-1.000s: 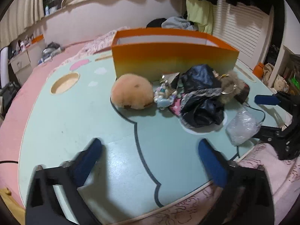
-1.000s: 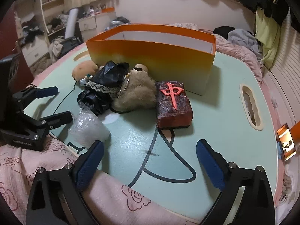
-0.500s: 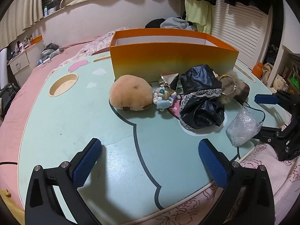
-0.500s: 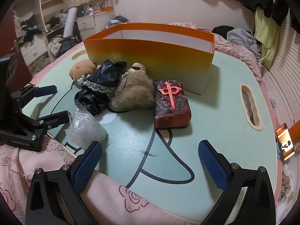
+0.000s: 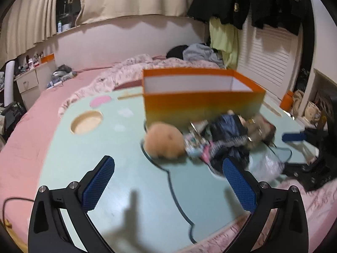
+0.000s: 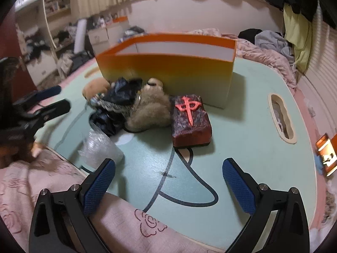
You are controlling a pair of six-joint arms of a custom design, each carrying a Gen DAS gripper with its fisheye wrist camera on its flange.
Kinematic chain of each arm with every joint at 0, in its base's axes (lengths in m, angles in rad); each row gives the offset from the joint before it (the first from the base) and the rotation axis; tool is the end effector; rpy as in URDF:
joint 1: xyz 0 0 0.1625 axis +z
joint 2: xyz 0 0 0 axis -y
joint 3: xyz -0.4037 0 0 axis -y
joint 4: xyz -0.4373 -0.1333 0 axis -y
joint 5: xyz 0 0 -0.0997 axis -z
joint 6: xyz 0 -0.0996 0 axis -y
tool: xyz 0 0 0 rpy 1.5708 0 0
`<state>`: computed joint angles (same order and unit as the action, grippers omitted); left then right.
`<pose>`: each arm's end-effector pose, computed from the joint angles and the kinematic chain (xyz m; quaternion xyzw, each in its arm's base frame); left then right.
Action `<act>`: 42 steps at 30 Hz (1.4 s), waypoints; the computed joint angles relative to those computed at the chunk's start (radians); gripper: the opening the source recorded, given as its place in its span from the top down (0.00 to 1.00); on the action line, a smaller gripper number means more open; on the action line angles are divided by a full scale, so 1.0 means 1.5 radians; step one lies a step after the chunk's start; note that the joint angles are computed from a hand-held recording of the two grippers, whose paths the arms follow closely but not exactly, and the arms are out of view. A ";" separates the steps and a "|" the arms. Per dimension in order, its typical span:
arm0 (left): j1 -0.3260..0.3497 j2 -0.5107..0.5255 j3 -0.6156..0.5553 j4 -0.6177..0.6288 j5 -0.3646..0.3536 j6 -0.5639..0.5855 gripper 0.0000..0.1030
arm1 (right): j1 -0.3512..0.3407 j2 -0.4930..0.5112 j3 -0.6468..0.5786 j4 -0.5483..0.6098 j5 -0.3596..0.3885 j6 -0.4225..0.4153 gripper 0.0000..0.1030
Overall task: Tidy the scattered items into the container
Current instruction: 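Pull both grippers back out of the box toward the table items, then drop the tan plush ball in the box with left gripper while right drops the plastic bag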
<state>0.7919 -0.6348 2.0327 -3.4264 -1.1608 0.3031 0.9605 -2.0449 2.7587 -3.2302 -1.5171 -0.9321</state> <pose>-0.2493 -0.4988 -0.0668 0.4515 0.8411 -0.2626 0.1403 -0.0499 -0.3132 0.2580 0.1546 -0.8765 0.3431 0.3001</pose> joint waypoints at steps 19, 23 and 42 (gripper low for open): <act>0.018 0.062 -0.142 0.201 0.009 0.007 0.52 | 0.123 0.062 -0.075 0.204 -0.061 -0.022 0.49; 0.009 0.052 -0.107 0.149 -0.007 0.028 0.54 | 0.117 0.058 -0.067 0.191 -0.053 -0.024 0.71; -0.012 -0.028 -0.017 0.052 -0.080 -0.008 0.54 | -0.020 -0.144 -0.021 0.280 0.198 -0.050 0.71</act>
<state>0.7735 -0.6772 2.0076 -3.3486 -1.2807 0.2917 0.9307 -2.2612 2.7271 -2.8098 -1.2204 -1.0070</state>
